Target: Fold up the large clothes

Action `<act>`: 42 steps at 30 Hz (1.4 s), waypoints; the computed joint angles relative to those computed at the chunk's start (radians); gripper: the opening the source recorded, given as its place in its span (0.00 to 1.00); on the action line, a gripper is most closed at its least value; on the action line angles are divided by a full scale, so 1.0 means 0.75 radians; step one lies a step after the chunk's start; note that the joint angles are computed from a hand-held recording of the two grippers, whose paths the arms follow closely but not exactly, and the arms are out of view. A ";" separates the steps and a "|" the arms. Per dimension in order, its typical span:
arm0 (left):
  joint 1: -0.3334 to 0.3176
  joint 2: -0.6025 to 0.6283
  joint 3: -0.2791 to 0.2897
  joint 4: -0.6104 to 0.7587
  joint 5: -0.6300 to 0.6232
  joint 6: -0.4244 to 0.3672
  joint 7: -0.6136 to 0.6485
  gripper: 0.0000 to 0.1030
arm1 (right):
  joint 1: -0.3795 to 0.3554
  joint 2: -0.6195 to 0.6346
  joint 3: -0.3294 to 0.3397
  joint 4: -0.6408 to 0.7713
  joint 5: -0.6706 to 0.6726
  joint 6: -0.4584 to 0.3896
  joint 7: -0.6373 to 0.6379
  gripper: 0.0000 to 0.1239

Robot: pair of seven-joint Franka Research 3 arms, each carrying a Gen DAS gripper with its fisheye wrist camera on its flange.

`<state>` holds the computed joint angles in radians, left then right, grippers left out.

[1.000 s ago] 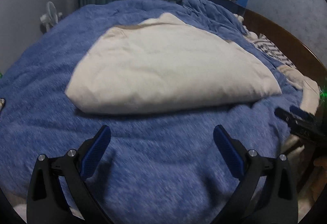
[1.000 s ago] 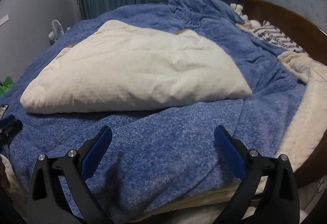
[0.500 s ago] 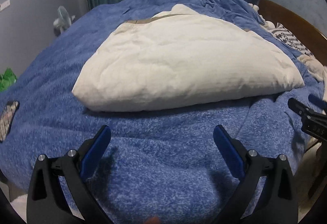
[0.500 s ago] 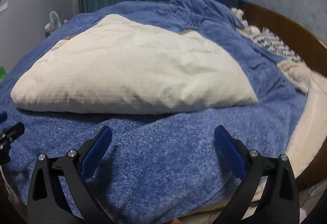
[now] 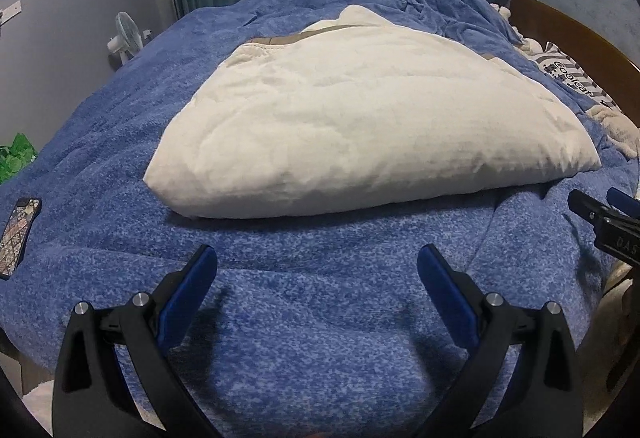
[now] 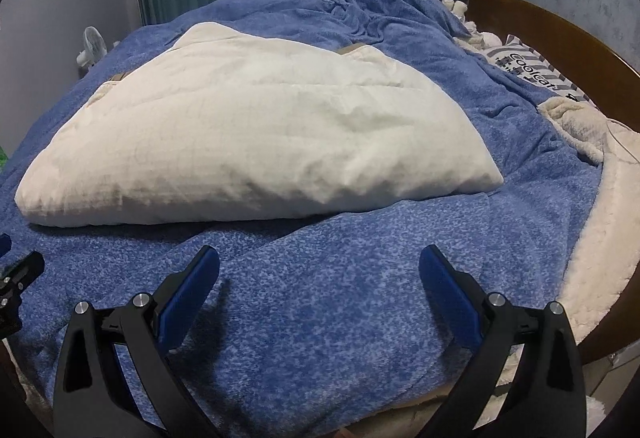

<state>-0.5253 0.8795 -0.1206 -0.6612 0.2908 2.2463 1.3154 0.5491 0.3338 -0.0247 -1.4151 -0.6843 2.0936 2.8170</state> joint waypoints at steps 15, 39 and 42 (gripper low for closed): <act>0.001 0.026 -0.011 0.044 -0.035 -0.031 0.030 0.94 | -0.003 0.018 -0.004 0.018 0.030 0.009 -0.027 0.78; -0.016 0.081 0.004 0.146 -0.054 -0.085 0.049 0.94 | 0.010 0.046 -0.014 0.055 0.053 -0.003 -0.039 0.78; -0.014 0.071 0.004 0.127 -0.061 -0.073 0.048 0.94 | 0.011 0.045 -0.015 0.053 0.053 -0.003 -0.038 0.78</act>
